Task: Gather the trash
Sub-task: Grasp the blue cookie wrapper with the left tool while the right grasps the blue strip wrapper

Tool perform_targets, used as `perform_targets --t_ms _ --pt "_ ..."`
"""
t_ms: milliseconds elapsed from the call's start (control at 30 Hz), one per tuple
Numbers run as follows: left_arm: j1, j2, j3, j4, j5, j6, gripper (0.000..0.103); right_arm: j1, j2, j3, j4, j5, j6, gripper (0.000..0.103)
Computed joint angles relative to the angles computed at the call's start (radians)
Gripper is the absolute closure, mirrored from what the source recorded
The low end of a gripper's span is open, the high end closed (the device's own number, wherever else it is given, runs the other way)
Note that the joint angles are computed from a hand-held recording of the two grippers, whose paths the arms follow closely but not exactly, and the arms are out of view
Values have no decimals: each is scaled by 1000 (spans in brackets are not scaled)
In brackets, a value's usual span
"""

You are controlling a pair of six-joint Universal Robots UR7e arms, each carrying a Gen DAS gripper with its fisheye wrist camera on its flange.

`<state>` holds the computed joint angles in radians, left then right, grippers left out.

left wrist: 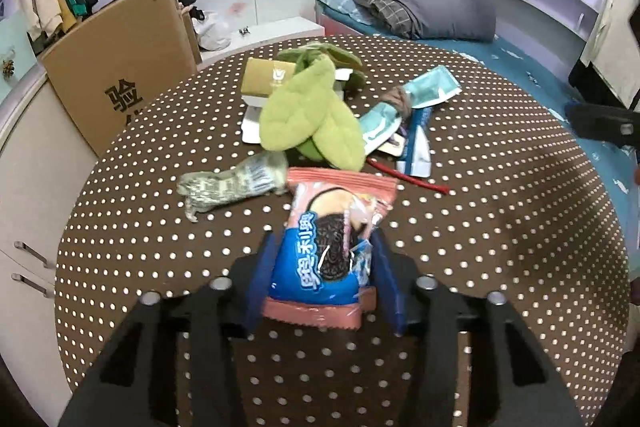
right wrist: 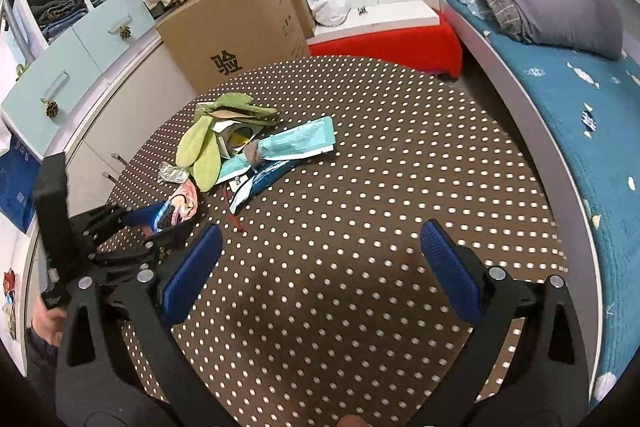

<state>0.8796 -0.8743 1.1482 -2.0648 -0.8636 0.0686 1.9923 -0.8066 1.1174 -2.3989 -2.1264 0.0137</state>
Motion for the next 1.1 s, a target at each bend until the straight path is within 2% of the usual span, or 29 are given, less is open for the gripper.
perform_targets --t_ms 100,233,300,333,400,433,500,533,567,767,833,900,933,1000,1033,1067,1100 --pt "-5 -13 20 -11 -2 -67 62 0 53 -56 16 -9 -1 6" --pt "-21 -50 98 -72 28 -126 62 0 141 -155 43 -29 0 7" --pt "-32 -62 129 -93 61 -155 62 2 182 -205 52 -30 3 14" --pt "-35 -66 140 -104 76 -169 62 4 202 -228 51 -41 3 22" --pt "-38 -76 160 -110 78 -202 62 10 249 -288 65 -86 12 32" --pt "-39 -81 167 -112 76 -215 62 11 267 -311 80 -107 16 43" --pt "-42 -82 171 -110 82 -224 62 18 292 -332 69 -168 -18 54" --pt "-43 -82 171 -109 86 -227 62 21 293 -329 64 -182 -30 63" --pt "-43 -84 172 -107 88 -229 61 22 278 -305 57 -183 -42 66" --pt "-45 -90 182 -113 79 -246 61 8 151 -119 -11 -159 -62 68" --pt "-42 -87 176 -111 78 -245 60 1 138 -102 -27 -141 -78 67" --pt "-37 -66 147 -104 78 -231 50 -5 139 -106 -29 -128 -87 65" --pt "-40 -62 146 -99 83 -228 49 -7 140 -111 -30 -126 -92 65" --pt "-46 -51 139 -87 100 -231 49 -7 153 -129 -30 -138 -110 70" --pt "-48 -51 141 -90 100 -232 55 -9 155 -136 -25 -135 -106 79" --pt "-48 -52 144 -99 94 -234 65 -15 143 -125 -21 -112 -90 85" --pt "-48 -54 147 -107 79 -237 66 -17 131 -110 -23 -99 -83 87"
